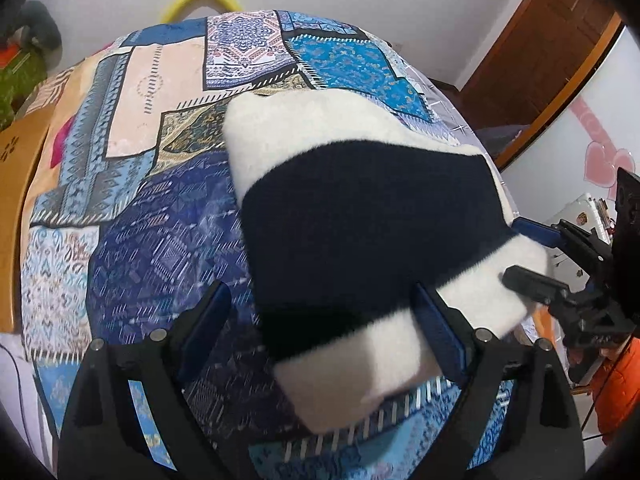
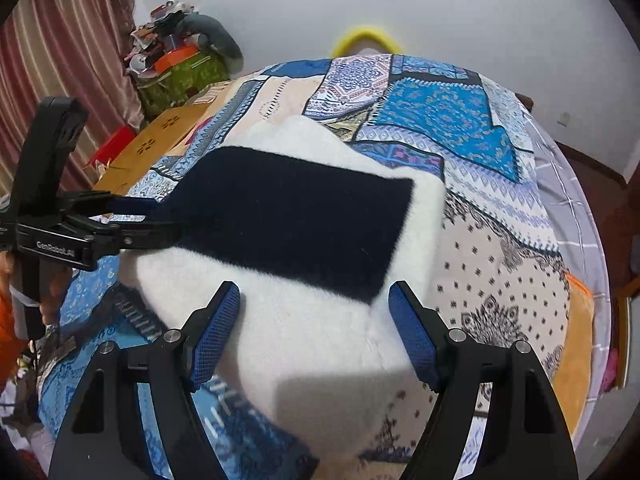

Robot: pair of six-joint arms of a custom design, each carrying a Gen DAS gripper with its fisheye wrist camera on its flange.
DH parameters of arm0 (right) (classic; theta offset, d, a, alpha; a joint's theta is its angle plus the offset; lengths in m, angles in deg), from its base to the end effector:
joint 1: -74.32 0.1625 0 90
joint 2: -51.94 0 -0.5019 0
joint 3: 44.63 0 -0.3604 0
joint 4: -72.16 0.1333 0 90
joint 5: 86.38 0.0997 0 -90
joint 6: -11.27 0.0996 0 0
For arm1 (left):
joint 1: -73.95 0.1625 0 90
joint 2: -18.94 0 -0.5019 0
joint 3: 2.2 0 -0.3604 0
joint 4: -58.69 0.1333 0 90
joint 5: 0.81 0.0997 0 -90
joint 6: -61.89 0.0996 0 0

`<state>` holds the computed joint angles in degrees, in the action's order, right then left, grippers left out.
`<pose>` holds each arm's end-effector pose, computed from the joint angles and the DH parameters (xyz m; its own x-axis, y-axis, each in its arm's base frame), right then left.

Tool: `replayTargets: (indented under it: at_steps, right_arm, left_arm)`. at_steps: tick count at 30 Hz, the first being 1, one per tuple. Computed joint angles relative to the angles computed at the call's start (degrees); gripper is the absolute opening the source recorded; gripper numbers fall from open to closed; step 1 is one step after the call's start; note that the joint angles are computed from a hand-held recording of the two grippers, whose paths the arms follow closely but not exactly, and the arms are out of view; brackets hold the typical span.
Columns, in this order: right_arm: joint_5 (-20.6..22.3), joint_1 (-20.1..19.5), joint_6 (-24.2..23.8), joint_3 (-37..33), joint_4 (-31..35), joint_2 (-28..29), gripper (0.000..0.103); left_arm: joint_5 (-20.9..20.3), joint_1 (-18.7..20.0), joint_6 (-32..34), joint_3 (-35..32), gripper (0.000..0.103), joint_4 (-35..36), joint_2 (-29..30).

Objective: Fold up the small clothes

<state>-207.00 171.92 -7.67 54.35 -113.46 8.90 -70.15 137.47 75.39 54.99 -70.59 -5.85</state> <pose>0.1744 -0.6831 0.2042 -0.8145 -0.0504 0.5780 -0.3871 0.7892 -0.4767 -0.2372 -0.8539 0.0993 -0.7294 0.5763 -0.3686 0.6304 0.7755 -0.0347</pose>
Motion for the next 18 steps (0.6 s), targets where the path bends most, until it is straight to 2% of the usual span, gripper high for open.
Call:
replayTargets:
  at_steps: [3,8,13,15,18]
  right_arm:
    - [-1.8,0.5,0.3,1.0,-0.8,-0.5,0.083]
    - [-1.0,-0.1,3.5,3.1,0.4,-2.8,0.083]
    - [-1.3,0.1,5.8,4.3,-3.7,-4.3,0.083]
    - [-1.2,0.2,6.6,4.0,-4.5,-4.6,0.087]
    - [0.2,-0.3,8.9,3.1,-3.8,-4.9,0.089]
  left_arm:
    - [0.5,-0.1,-0.1,2.1,0.092,-1.4,-1.4]
    - [2.8,-0.6,0.2,4.6,0.092,-4.5,-3.3]
    - [9.1,-1.7,2.5,6.2,0.092,-11.5,-3.9]
    - [8.7,-1.6,2.3,4.8,0.092,-11.0,-3.6]
    - [5.9,-0.9,-0.4,1.2,0.092,-7.1,-2.6]
